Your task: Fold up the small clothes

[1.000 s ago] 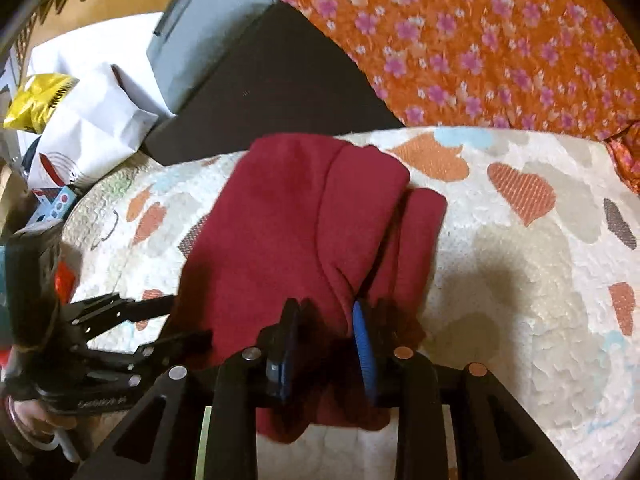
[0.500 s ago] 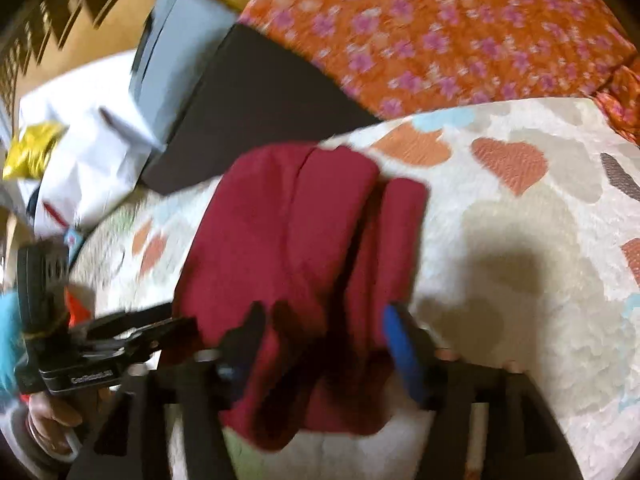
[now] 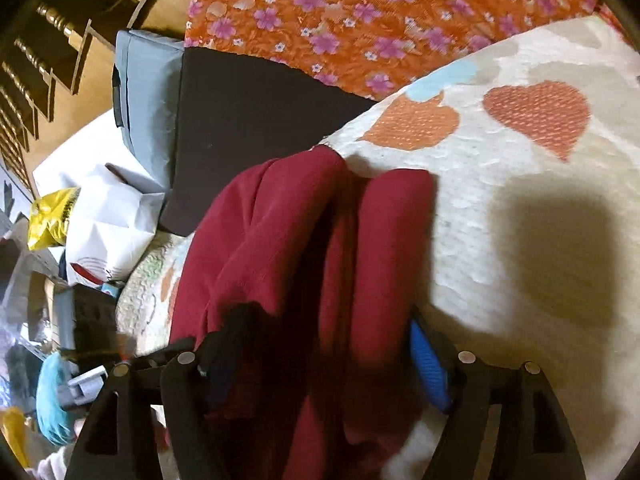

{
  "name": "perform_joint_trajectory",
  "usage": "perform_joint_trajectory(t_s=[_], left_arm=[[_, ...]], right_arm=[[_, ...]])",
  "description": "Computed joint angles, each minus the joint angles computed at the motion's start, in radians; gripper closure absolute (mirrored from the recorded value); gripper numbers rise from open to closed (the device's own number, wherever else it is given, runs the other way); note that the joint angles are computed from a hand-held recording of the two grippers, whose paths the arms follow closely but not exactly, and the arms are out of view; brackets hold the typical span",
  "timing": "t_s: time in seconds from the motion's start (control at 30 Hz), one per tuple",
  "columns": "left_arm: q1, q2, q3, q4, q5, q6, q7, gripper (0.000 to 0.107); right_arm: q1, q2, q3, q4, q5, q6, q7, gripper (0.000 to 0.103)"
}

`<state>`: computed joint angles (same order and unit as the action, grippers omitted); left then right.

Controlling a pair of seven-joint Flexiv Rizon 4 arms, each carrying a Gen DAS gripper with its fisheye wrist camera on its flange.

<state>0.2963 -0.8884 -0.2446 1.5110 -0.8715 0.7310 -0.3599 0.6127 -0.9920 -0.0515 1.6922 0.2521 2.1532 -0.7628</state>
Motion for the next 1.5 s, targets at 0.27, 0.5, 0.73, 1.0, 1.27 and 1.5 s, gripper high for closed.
perform_joint_trajectory(t_s=[0.27,0.5,0.73,1.0,1.27,1.5], left_arm=[[0.006,0.023,-0.010,0.052,-0.047,0.039,0.062,0.022],[-0.003,0.033,-0.007,0.072,-0.056,0.063,0.074,0.022],[-0.002,0.107,-0.025,0.175,-0.126,0.166,0.186,0.047],[0.038,0.313,0.051,0.405,-0.261,0.145,0.330,0.051],[-0.001,0.311,0.187,0.490,-0.161,0.196,0.285,0.048],[0.009,0.415,0.106,0.595,-0.522,0.350,0.583,0.047]], right_arm=[[-0.126,-0.022,0.149,-0.005,-0.103,0.136,0.092,0.025],[-0.054,-0.016,0.061,-0.022,-0.089,0.028,0.092,0.021],[0.168,0.076,-0.165,0.040,0.052,-0.124,0.005,0.071],[0.251,0.162,-0.136,0.119,0.032,-0.091,-0.081,0.072],[0.378,0.139,-0.184,0.104,0.066,-0.280,-0.031,0.061],[0.655,0.178,-0.482,0.255,0.111,-0.245,0.076,0.057]])
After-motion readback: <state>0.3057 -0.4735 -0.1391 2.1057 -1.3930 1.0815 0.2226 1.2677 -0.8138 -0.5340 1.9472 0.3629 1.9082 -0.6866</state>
